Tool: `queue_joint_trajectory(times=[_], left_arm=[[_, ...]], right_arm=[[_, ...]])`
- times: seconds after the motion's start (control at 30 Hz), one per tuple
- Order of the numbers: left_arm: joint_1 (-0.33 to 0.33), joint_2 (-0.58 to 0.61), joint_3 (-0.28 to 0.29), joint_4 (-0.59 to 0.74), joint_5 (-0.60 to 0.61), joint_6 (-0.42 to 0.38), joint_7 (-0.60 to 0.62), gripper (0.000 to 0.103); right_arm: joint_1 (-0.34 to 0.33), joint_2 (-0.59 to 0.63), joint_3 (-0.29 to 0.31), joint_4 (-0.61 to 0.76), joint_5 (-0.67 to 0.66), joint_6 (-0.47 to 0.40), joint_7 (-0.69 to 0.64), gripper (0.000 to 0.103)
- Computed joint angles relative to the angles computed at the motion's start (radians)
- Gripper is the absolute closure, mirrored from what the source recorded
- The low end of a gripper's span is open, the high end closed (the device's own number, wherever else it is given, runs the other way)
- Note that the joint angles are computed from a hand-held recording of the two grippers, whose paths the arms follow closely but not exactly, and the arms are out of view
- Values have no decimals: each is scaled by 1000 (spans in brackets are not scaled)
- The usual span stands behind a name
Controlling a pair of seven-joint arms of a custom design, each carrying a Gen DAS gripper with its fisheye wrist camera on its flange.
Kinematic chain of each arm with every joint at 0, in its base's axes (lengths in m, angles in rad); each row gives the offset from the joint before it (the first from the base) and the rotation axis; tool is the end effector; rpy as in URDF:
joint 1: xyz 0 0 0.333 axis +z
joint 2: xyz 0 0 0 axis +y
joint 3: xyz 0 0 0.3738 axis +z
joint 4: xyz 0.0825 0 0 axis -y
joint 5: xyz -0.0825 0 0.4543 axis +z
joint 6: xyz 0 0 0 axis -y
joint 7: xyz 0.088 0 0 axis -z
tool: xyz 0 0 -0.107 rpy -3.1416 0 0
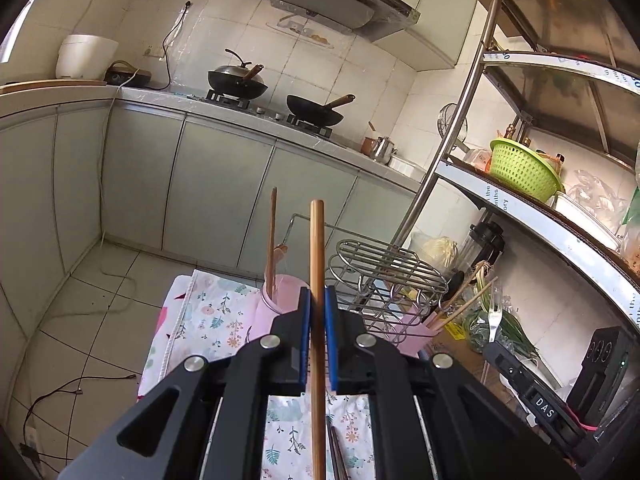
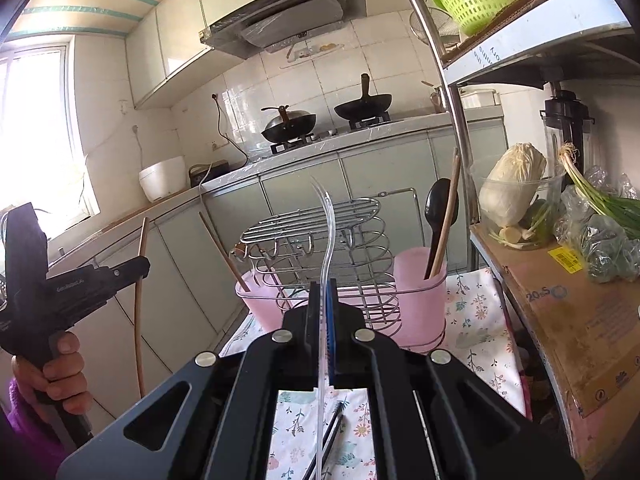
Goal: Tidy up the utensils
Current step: 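Lift the chopstick with the left tool while the right tool lifts the clear utensil above the drainer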
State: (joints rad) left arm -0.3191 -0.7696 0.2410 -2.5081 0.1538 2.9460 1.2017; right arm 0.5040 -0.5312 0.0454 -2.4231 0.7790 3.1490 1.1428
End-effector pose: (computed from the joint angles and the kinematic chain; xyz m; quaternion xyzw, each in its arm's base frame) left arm 0.4007 -0.0063 0.6986 -0.6419 0.5208 -0.4930 0.2714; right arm 0.4221 0.1907 0.6595 -0.6280 0.5109 -0.2056 0.5498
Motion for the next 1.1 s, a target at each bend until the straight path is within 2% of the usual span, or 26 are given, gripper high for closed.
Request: queue_joint_trajectory(times=[0.37,0.53,0.73,0.8,0.87,1.0,1.1], left_arm=[[-26,35,7,19,-7,10,13,97],[-77,85,56,52,-36,31,50,97],[-141,145,114,103,-78,73,105,97],[-143,166,116,124,-85,86,111,97],[-151,183,122,143,-91,102,118,97],[-166,208,134,178,-95,132,124,97],[-164,228,135,202,-86,167,115,97]], right_arm=[[53,24,-46,11,22,38,-29,100],[21,55,-26,26,9,58,-18,100],[28,108,-58,85,-5,76,-34,100],[47,121,-82,110,-6,92,-48,100],[117,131,-148,136,-5,128,-77,100],[214,150,-244,175,-54,192,-88,100],[382,151,-401,193,-155,262,-53,100]])
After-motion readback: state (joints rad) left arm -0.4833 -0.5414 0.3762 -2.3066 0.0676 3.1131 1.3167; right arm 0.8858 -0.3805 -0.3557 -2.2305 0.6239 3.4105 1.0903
